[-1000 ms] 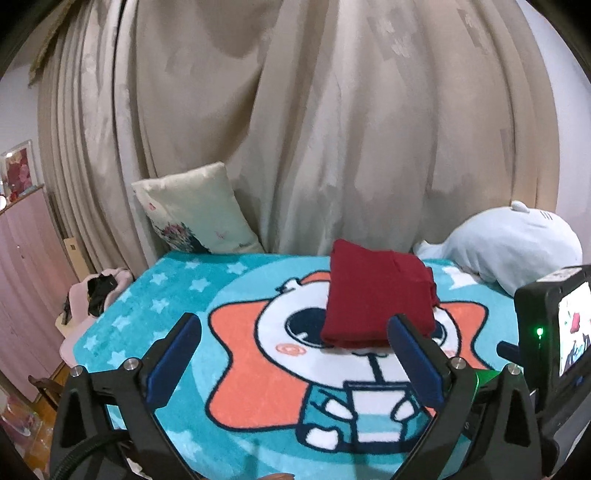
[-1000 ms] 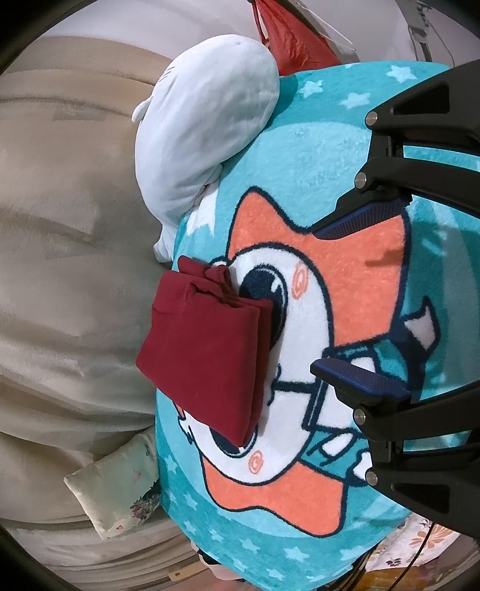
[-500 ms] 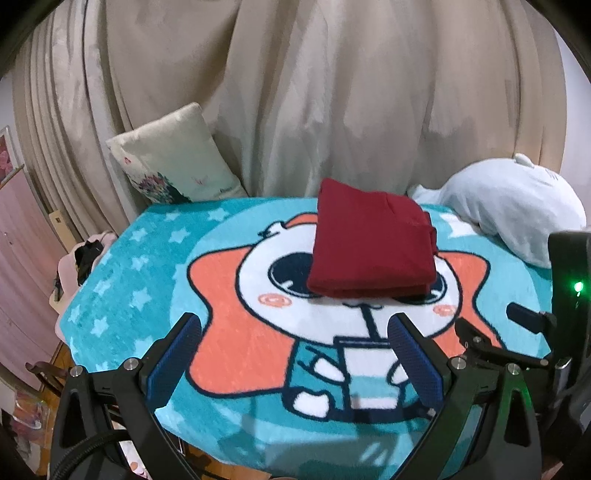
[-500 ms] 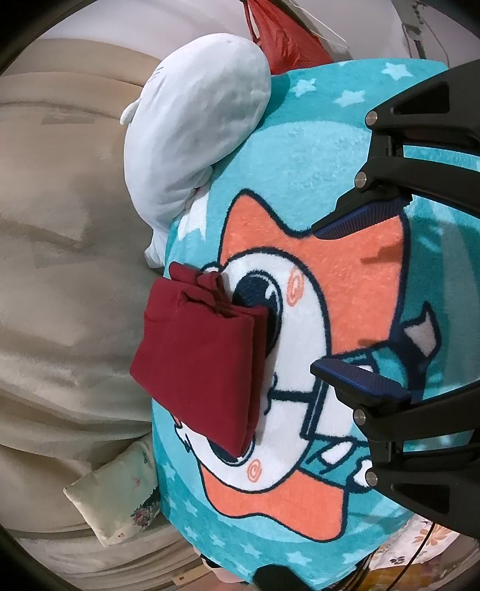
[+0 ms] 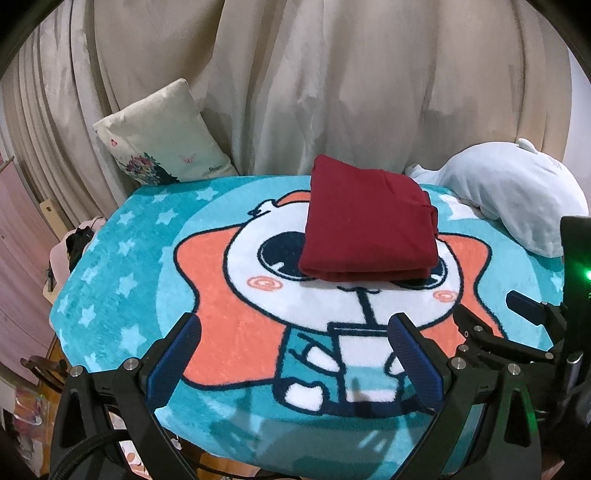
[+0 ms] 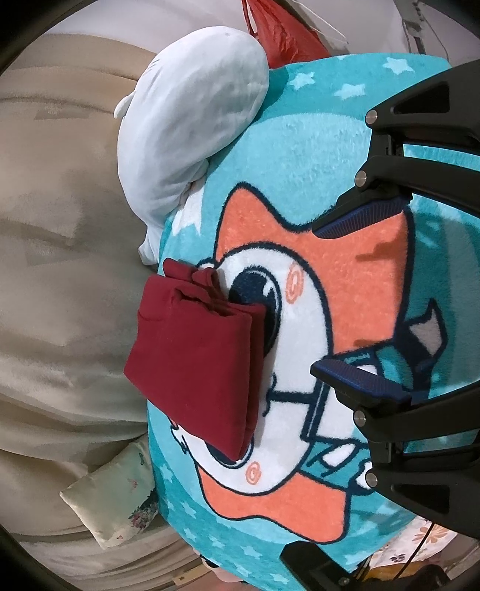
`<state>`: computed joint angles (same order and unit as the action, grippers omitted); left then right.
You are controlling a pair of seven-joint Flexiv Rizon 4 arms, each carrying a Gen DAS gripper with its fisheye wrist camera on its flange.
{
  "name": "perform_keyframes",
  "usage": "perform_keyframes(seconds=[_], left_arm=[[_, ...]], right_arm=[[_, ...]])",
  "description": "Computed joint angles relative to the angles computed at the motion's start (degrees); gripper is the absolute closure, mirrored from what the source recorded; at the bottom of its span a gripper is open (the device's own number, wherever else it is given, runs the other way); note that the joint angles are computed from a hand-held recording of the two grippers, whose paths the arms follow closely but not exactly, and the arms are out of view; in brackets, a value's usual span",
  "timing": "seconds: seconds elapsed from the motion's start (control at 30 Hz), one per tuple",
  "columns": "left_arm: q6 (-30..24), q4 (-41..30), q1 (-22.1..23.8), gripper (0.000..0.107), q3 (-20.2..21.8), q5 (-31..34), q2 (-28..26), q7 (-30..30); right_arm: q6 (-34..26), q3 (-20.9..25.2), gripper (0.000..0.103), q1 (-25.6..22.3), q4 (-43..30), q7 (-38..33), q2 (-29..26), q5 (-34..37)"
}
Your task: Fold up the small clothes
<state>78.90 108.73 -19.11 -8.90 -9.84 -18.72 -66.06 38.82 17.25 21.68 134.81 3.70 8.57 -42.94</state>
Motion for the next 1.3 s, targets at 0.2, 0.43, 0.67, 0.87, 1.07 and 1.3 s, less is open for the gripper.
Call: perform_keyframes(seconds=[0.2, 0.43, 0.67, 0.87, 1.07, 1.3], left_arm=[[-3.7, -2.2, -0.6, 0.006, 0.9, 1.0, -1.3, -1.2], [-5.5, -3.8, -0.5, 0.006, 0.7, 1.2, -2.5, -1.1], [-9.0, -5.9, 0.0, 0.006, 0.1, 0.3, -4.0, -0.1], [-11.4, -7.9, 0.0, 0.006, 0.2, -0.1, -5.2, 0.6], [-13.2, -9.2, -0.2, 0.006, 0.1, -0.2, -6.0, 1.3], [-13.0, -9.8, 0.1, 0.006, 0.0, -0.8, -7.0, 1.9]], right_arm=[[0.3, -0.2, 0.03, -0.2, -0.1, 0.1, -0.3, -0.4], [0.8, -0.6, 0.03, -0.4, -0.4, 0.4, -0.9, -1.0], [1.3, -1.0, 0.03, -0.7, -0.9, 1.1, -1.9, -2.5], [0.9, -1.3, 0.03, -0.7, -1.6, 1.7, -2.6, -3.2], [1.1, -2.0, 0.03, -0.8, -2.5, 0.6, -3.6, -1.2], [1.3, -2.3, 0.029, -0.5, -2.9, 0.7, -5.1, -1.1]])
